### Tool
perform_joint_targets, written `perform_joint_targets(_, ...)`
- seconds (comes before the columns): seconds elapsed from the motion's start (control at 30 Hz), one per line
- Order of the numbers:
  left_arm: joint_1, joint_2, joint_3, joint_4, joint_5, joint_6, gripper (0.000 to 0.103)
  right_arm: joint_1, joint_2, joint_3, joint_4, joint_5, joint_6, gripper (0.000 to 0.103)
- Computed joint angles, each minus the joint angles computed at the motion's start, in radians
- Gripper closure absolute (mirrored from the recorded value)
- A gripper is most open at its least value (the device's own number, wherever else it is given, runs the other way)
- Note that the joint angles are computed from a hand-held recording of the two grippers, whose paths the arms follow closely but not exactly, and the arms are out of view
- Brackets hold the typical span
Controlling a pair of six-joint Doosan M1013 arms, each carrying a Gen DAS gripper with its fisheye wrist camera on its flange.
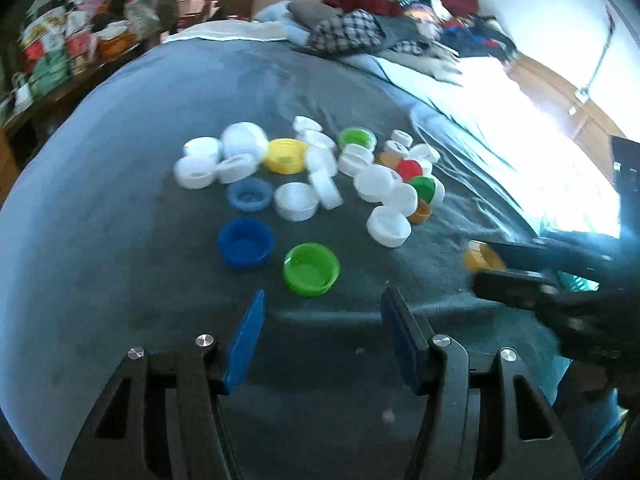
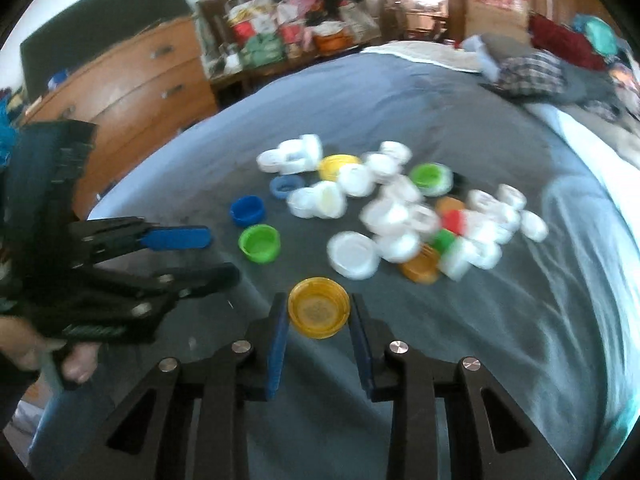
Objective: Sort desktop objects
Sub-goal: 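Grasp an amber cap with right while left grasps a green cap, then carry the amber and green caps over the teal basket and release both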
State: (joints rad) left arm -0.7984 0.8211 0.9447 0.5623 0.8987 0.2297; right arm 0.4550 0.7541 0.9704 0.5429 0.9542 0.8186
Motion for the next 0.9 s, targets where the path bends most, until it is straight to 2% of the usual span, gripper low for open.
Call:
perform_joint_targets(0.17, 0.011, 0.025, -0.041, -0.011, 0.01, 0.027, 0.051, -0.027, -0.021, 0.037, -0.005, -0.008, 0.04, 0.071)
perform_joint_targets(0.23, 0.01, 0.039, -0.067, -0.006, 0.052, 0.034, 0.067, -0.032, -0.024, 0.046, 0.0, -0.016, 0.043, 0.071)
perform_joint_targets(0.27, 0.008, 0.042, -0.073, -0.001, 0.069, 0.023, 0.078, -0.033, -0.027, 0.051, 0.004, -0.02, 0.044, 0.071)
perform_joint_targets(0.33, 0.007, 0.036, -0.059, 0.006, 0.057, -0.007, 0.078, -0.037, -0.031, 0.055, 0.02, -0.024, 0.038, 0.071)
perform_joint_targets(0.6, -0.026, 0.026, -0.08, 0.077, 0.101, -0.085, 0.078, -0.045, -0.075, 0.101, 0.076, -0.068, -0.024, 0.071)
perform_joint_targets(0.8, -0.06, 0.06, -0.219, 0.142, 0.197, -0.061, 0.078, -0.065, -0.134, 0.149, 0.093, -0.131, -0.038, 0.071)
perform_joint_targets(0.9, -0.074, 0.112, -0.353, 0.15, 0.263, 0.014, 0.078, -0.081, -0.163, 0.172, 0.09, -0.166, -0.029, 0.071)
